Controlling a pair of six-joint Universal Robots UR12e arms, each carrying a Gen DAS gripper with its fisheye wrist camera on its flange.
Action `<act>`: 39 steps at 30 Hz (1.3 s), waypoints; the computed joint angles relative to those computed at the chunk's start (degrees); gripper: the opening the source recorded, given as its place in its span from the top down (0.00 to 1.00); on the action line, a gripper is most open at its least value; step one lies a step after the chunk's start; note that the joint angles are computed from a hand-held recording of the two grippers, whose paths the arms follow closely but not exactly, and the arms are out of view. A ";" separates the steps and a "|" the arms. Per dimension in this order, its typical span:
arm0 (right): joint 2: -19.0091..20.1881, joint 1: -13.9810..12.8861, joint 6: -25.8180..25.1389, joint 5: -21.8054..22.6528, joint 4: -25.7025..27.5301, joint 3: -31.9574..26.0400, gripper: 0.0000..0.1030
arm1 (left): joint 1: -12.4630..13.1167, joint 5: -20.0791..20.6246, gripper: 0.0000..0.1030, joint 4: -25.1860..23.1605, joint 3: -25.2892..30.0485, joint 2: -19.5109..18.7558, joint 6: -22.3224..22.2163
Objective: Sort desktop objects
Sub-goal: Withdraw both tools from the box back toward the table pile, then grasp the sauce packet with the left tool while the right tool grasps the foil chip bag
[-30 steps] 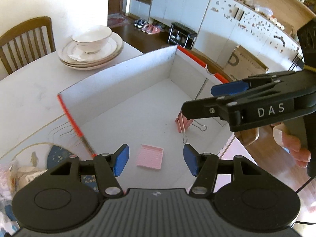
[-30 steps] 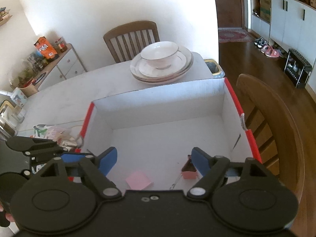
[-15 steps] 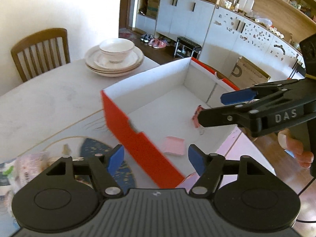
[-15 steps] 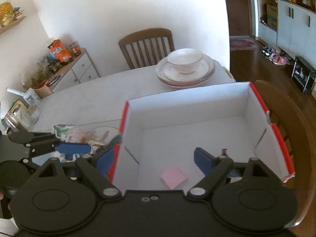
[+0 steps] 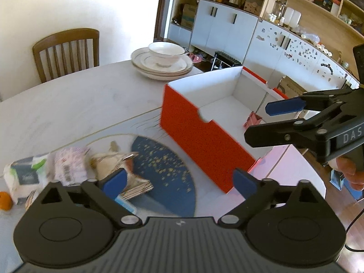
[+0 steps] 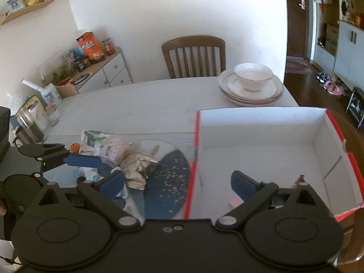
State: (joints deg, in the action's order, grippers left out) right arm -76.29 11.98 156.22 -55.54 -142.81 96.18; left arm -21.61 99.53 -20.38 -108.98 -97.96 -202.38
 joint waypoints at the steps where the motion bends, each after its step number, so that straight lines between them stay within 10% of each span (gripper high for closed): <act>1: -0.10 0.29 0.03 -0.15 -0.33 0.22 0.02 | 0.13 0.08 0.01 0.32 -0.63 0.35 0.03; 13: -0.16 4.67 1.06 -2.43 -2.27 1.71 0.01 | 1.66 2.64 0.00 2.89 -8.56 4.59 0.57; 39: 9.56 12.21 10.03 -14.92 -3.52 -5.47 0.02 | 6.45 -6.37 0.01 7.67 -9.78 0.07 22.30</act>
State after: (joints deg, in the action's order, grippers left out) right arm -66.74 24.20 166.25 -70.46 -146.34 90.71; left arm -15.16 93.16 -12.71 -118.76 -97.89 -180.08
